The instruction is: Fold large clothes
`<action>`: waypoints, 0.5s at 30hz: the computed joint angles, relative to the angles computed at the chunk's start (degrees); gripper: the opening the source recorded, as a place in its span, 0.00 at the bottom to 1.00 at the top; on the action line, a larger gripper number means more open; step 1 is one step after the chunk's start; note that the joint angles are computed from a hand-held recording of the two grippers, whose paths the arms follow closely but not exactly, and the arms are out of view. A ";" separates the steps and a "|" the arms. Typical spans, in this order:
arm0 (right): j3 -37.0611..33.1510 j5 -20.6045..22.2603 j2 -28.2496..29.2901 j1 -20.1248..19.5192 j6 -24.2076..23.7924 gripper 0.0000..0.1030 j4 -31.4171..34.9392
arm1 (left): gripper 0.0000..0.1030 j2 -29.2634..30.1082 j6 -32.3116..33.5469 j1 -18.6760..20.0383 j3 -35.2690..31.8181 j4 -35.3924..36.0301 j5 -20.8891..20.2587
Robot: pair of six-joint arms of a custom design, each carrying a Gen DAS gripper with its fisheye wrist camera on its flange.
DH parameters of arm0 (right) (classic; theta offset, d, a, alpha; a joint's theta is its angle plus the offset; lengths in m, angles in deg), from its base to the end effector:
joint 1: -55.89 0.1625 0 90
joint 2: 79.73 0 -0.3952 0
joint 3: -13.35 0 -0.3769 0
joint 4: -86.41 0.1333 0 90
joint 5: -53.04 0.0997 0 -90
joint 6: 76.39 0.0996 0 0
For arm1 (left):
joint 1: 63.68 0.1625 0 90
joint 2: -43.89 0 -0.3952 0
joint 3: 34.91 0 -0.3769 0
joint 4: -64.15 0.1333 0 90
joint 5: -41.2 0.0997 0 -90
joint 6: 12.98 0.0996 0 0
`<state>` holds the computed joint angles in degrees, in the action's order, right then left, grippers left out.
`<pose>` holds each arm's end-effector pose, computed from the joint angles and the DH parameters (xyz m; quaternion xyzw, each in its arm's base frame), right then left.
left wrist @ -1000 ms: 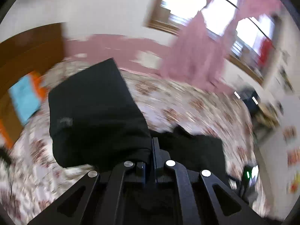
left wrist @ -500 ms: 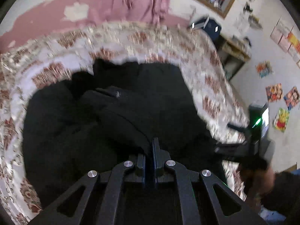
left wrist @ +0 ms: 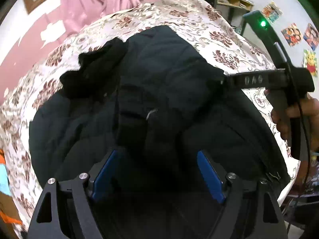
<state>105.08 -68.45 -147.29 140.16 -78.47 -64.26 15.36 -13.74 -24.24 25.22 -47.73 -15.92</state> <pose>0.0184 -0.6304 0.3645 -0.1140 -0.9109 0.2832 0.2776 -0.4620 -0.6227 0.0545 0.4241 0.8567 -0.0489 0.2894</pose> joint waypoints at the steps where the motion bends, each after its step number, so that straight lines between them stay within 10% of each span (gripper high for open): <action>1: 0.31 1.42 -0.17 -0.13 0.53 0.97 -0.36 | 0.79 -0.34 -1.05 0.18 -0.01 0.32 0.05; 5: 1.83 9.77 -0.27 0.42 0.02 0.97 -4.60 | 0.79 -4.14 -9.76 1.98 3.45 -0.58 2.17; 15: -1.89 8.50 8.23 9.84 -10.09 0.97 -3.98 | 0.80 -8.99 -42.59 8.29 1.86 14.78 16.24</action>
